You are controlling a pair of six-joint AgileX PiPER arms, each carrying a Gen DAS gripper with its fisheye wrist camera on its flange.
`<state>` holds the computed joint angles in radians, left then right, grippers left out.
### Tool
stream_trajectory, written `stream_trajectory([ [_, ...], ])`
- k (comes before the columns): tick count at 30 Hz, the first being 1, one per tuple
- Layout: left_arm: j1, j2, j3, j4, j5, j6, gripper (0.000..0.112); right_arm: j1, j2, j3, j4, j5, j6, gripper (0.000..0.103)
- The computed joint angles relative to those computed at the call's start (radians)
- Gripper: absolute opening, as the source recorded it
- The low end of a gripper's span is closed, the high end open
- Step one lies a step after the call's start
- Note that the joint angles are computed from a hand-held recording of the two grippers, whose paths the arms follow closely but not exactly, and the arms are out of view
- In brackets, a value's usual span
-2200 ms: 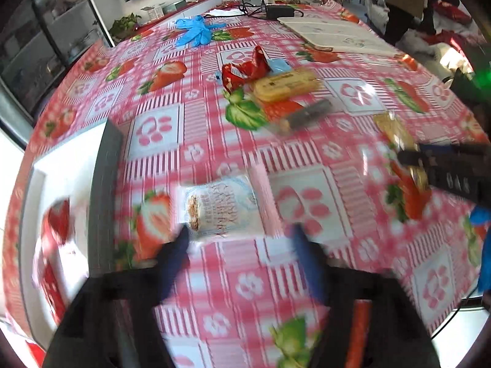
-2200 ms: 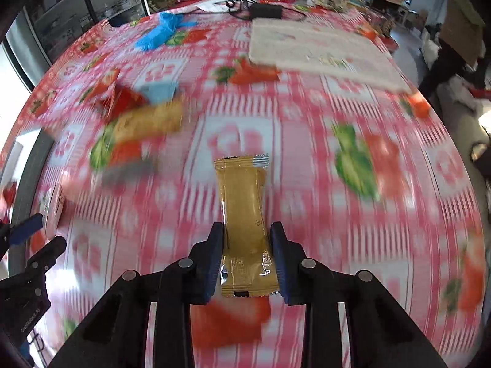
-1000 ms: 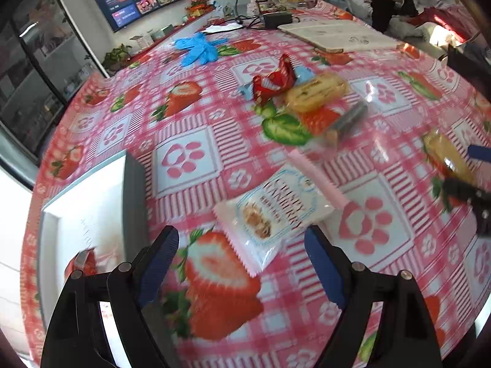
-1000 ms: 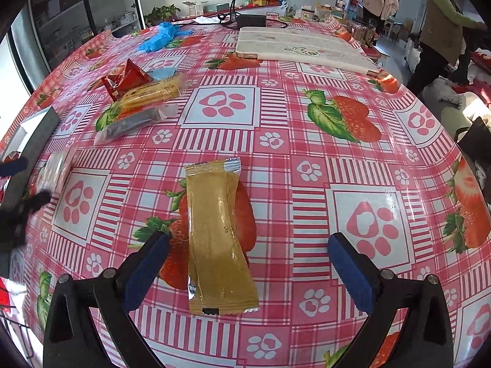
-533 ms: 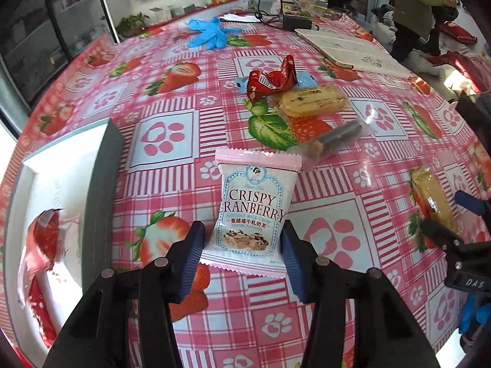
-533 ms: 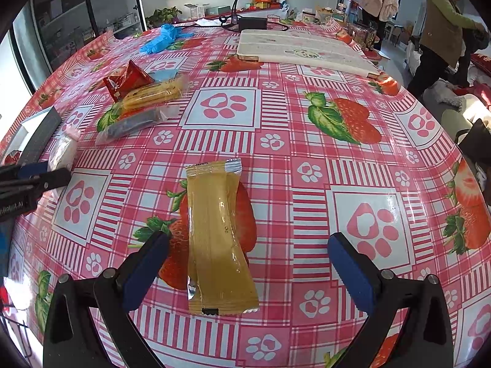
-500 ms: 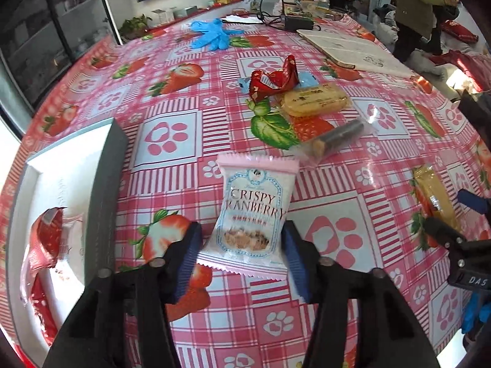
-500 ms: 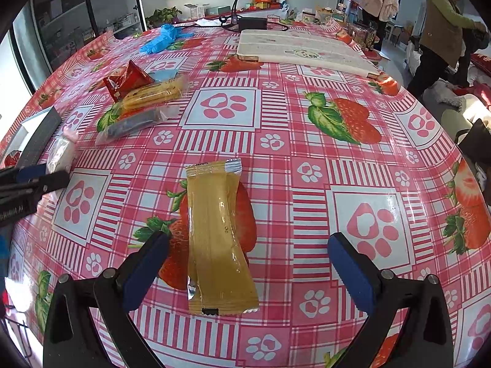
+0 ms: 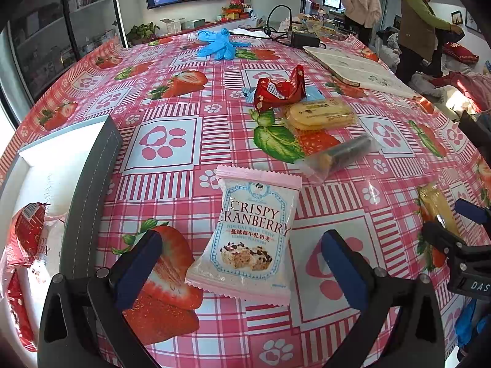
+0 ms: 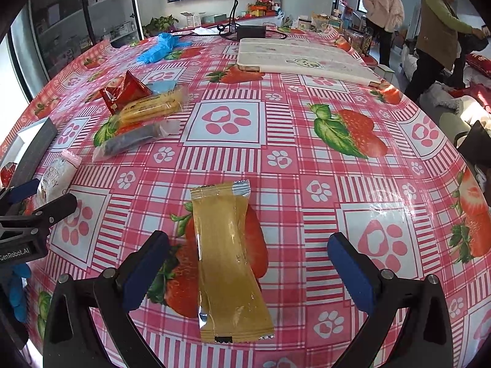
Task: Organize snacks
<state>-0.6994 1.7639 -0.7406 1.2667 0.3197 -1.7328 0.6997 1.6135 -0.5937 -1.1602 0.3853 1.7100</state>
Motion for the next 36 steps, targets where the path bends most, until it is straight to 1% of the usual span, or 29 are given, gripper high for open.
stream_trajectory([
  [7, 0.001, 0.001, -0.001, 0.000, -0.001, 0.001, 0.103, 0.008, -0.001, 0.010, -0.045, 0.003, 0.057, 0.103],
  [36, 0.000, 0.001, -0.001, 0.004, 0.000, -0.004, 0.103, 0.014, -0.003, 0.018, -0.061, 0.004, 0.076, 0.103],
])
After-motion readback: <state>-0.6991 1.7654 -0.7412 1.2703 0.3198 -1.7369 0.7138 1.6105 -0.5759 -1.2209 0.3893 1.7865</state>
